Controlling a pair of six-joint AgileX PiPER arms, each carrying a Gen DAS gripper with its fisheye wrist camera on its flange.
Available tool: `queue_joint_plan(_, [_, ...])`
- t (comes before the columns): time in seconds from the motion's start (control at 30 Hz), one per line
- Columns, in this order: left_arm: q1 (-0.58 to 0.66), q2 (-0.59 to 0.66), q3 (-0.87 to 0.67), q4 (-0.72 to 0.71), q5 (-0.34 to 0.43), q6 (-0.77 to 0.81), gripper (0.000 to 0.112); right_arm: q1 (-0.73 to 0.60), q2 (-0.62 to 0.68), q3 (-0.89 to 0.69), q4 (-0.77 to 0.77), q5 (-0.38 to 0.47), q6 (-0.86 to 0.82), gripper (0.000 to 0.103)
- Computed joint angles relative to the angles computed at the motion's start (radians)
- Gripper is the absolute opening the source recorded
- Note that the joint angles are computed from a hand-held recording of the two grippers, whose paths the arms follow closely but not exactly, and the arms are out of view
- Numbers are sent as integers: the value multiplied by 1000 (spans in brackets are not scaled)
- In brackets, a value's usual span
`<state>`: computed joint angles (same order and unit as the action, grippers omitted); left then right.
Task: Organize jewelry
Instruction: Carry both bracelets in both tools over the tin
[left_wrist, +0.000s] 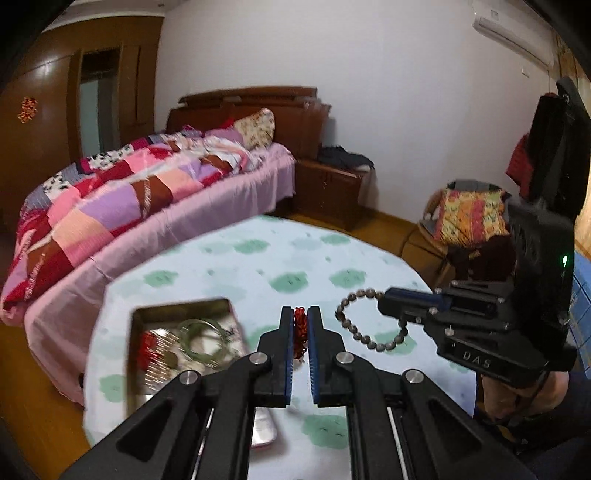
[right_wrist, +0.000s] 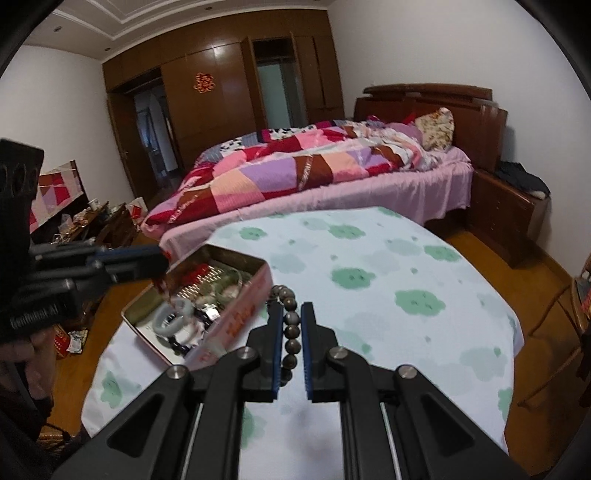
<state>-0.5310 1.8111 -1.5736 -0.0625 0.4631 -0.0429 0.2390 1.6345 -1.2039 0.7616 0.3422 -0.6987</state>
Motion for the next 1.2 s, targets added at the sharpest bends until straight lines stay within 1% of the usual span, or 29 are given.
queue_joint_plan(0.23, [66, -27, -13, 83, 15, -52, 6, 59, 39, -97, -71, 17, 53, 12])
queue_joint_plan(0.4, [93, -34, 11, 132, 6, -89, 6, 98, 83, -174, -108, 37, 90, 12])
queue_joint_plan(0.6, [115, -35, 50, 208, -11, -158, 6, 158, 147, -256, -195, 53, 163, 12])
queue_joint_plan(0.77, [144, -31, 70, 201, -24, -156, 6, 201, 195, -312, -276, 63, 227, 12])
queue_joint_plan(1.2, [199, -8, 113, 98, -50, -83, 6, 259, 290, -405, -424, 106, 362, 12])
